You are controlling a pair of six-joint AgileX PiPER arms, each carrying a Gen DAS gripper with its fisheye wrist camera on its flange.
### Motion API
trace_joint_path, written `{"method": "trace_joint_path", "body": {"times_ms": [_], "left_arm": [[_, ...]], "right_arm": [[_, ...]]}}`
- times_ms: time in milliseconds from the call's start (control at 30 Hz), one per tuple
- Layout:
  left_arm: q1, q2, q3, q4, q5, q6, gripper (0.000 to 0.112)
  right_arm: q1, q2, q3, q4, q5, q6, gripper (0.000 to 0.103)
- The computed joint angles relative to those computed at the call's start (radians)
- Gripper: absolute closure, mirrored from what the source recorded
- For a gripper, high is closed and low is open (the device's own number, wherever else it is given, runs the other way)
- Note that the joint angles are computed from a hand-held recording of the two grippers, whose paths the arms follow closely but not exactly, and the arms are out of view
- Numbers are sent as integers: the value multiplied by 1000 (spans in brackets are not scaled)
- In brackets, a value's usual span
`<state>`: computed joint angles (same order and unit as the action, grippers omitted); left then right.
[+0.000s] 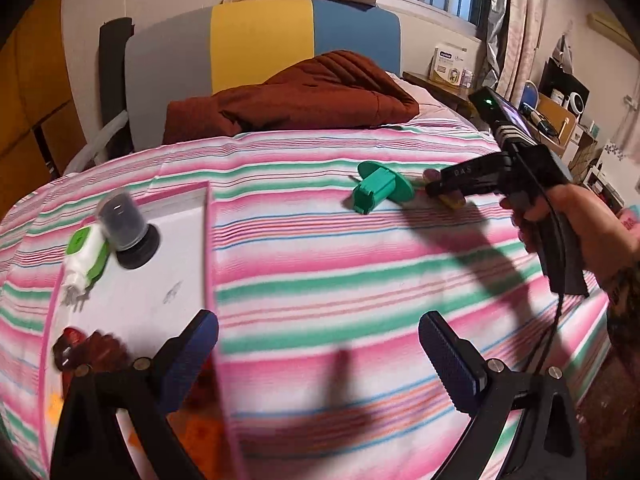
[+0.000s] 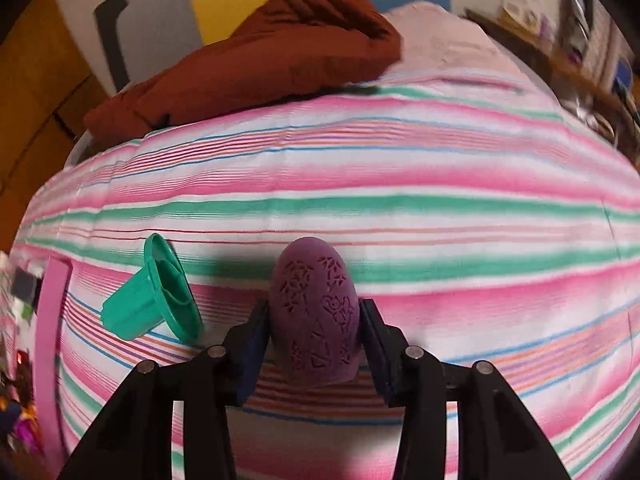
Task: Organize rigid objects
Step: 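Grasp the teal plunger piece with the left tool while the right tool holds the purple egg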
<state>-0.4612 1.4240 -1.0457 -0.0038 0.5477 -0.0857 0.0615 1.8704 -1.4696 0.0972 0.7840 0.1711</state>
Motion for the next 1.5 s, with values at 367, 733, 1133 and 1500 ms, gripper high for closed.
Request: {"method": "trace_joint_path", "body": {"times_ms": [367,733,1133,1500], "left_arm": [[-98,379,-393,230,10,-140,13],[-59,605,-644,22,99,170,74],[-72,596,-705,-86,112,281,100],[-87,726,-998,-132,240,295,90]], "right_arm": [[-20,-5,-15,34,91,66,58],[-81,6,-23,166,94,4,58],[-75,4,-21,154,93,13,58],[-94,12,-24,198,94,-5,58]]}}
